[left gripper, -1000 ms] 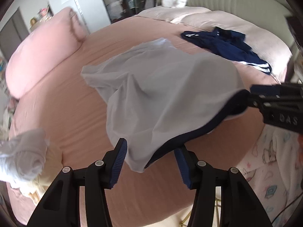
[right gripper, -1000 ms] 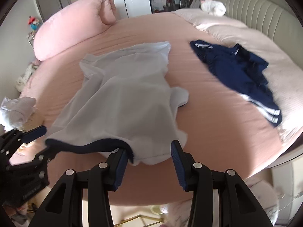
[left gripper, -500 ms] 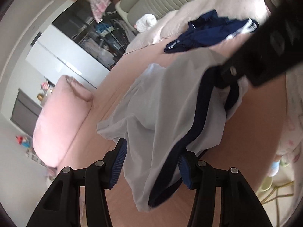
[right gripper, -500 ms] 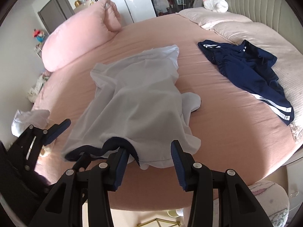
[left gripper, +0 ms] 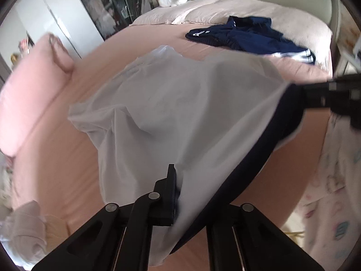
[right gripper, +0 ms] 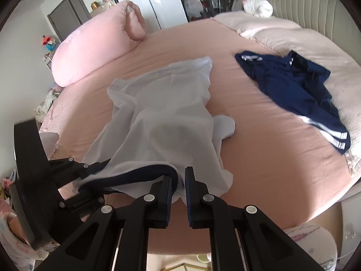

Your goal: Fold clothes

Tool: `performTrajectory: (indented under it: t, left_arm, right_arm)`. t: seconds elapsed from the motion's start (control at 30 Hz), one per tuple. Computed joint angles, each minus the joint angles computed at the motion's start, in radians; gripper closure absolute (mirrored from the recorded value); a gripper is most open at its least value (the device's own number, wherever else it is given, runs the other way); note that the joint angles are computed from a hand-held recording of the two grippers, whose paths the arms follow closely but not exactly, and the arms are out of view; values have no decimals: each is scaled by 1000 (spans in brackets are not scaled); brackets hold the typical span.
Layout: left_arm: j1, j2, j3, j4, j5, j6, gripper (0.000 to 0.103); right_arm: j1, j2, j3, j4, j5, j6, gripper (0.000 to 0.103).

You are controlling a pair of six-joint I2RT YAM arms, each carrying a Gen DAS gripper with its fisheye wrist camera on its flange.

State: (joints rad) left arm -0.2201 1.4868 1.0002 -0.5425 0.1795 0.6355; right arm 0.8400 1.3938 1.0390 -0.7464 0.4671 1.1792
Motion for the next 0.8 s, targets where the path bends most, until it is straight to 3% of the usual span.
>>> performTrajectory:
  t: [0.1,0.13,0.2,0.47,0.67,0.8]
  left_arm:
    - [18,37,85,-115,71,-45,99]
    - [24,45,109,-141,94,-58,99]
    - [26,33,116,-151,110,-87,99]
    - [18,74,228,-211,147,-130,99]
    - [11,102,291,-285,170,-87,99]
    - [20,111,324,-314,192,-72,99]
  right_arm:
    - [5,-26,-30,27,-22,4,91]
    - [9,-36,-42,38,-26,6,76]
    - [34,-47,-48,29,-7,22,55]
    - [141,-85,-32,-3,73,127,55]
    - [215,-22,49,-12,122,61,55]
    - [202,20,54,54,44,32,57]
